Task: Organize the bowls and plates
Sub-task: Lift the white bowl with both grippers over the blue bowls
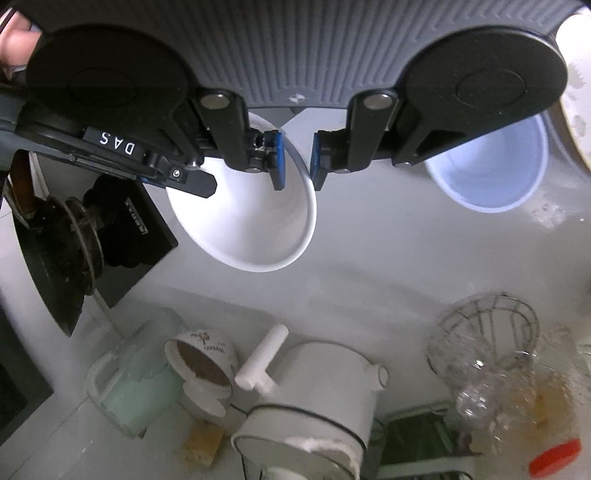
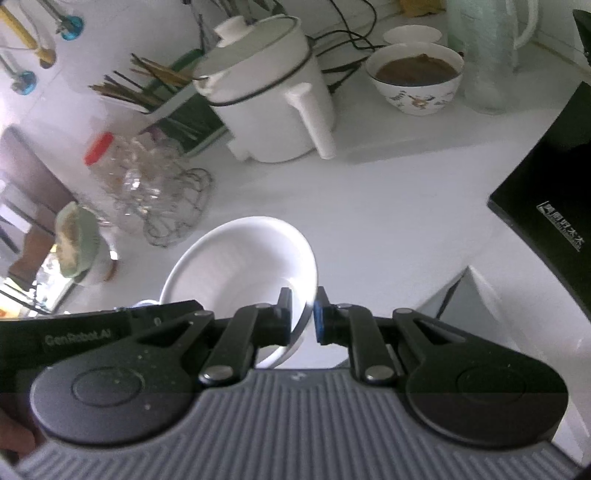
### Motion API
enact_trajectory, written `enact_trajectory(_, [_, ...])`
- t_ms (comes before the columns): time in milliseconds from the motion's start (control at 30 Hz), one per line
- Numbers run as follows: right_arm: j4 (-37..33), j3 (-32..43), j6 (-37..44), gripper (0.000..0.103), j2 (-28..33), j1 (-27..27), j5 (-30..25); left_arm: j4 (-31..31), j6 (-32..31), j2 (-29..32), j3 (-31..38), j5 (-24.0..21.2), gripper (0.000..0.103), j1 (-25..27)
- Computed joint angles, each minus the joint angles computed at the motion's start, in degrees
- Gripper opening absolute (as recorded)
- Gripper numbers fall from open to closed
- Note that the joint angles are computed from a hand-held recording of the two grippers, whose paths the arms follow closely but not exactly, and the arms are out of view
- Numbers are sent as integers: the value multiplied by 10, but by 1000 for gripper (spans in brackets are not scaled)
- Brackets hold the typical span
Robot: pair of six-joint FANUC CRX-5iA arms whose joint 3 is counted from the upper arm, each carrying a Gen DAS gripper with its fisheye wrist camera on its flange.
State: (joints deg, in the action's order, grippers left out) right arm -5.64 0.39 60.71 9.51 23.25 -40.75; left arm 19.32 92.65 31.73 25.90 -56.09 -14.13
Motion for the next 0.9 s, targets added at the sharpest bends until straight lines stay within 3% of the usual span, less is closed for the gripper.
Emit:
enact_trajectory(433, [26, -11, -54, 15, -34, 60, 0, 11, -37, -101, -107, 23, 14, 42])
enact_trajectory(900, [34, 19, -55, 16, -6, 103, 6, 30, -39, -171, -213, 77, 15, 92])
